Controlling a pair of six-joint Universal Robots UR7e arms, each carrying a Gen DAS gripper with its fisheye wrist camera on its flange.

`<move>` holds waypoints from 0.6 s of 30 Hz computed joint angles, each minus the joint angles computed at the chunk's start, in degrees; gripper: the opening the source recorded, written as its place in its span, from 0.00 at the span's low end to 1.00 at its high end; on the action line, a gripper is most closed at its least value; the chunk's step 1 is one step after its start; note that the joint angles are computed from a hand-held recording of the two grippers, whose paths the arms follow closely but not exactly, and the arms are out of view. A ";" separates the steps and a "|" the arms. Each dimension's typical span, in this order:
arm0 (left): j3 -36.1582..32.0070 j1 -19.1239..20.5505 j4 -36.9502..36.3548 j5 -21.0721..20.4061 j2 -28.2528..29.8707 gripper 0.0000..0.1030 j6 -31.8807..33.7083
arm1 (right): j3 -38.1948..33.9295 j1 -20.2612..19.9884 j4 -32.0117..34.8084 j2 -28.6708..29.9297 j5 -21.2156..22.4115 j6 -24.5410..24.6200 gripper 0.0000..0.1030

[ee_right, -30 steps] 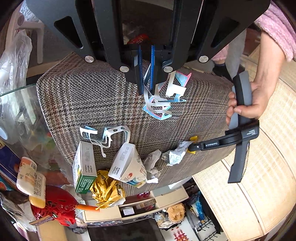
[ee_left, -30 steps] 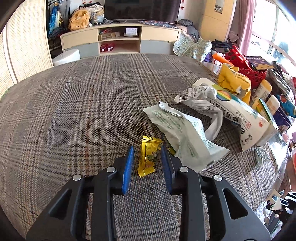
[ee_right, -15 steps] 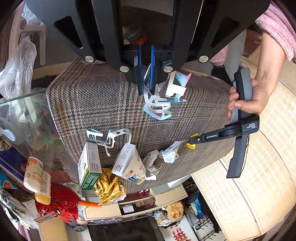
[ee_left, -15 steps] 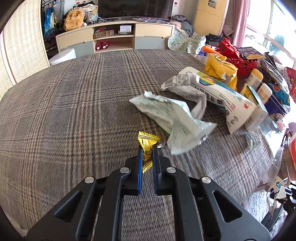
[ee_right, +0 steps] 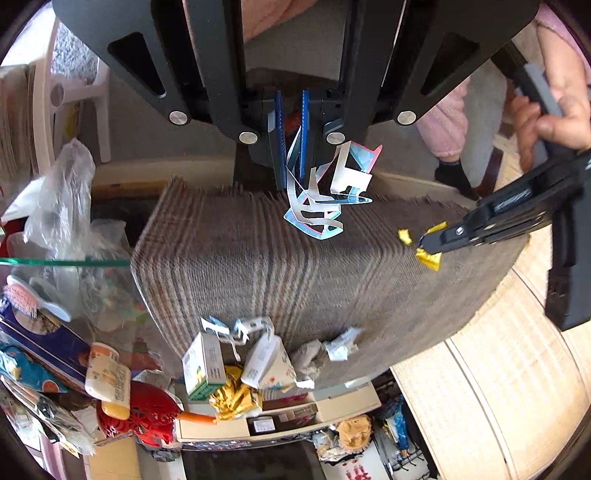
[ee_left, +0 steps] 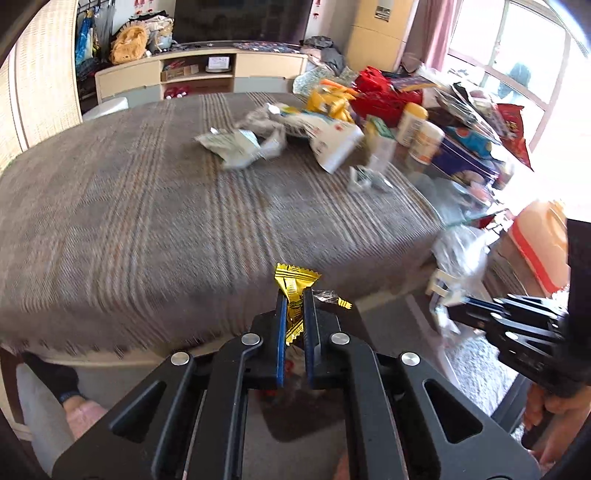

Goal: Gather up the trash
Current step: 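Lower both tools to the bin and open them to drop the items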

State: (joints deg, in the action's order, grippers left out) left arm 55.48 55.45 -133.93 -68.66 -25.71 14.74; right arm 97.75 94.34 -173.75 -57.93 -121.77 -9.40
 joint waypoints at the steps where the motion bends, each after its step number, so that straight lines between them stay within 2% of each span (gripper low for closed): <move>1: 2.77 -0.13 -0.90 -0.63 -1.26 0.06 -0.64 | 0.62 -0.06 0.06 -0.19 -0.13 0.51 0.08; 9: 13.38 1.28 -3.88 -1.15 -4.68 0.06 -5.74 | 2.76 -2.41 1.18 0.73 0.42 4.32 0.08; 13: 15.93 3.05 -5.62 -2.93 -4.42 0.06 -6.69 | 1.99 -3.60 2.78 2.49 1.19 5.76 0.08; 18: 16.19 4.36 -5.47 -2.36 -2.72 0.06 -6.90 | 0.64 -5.16 2.52 4.51 2.71 7.59 0.08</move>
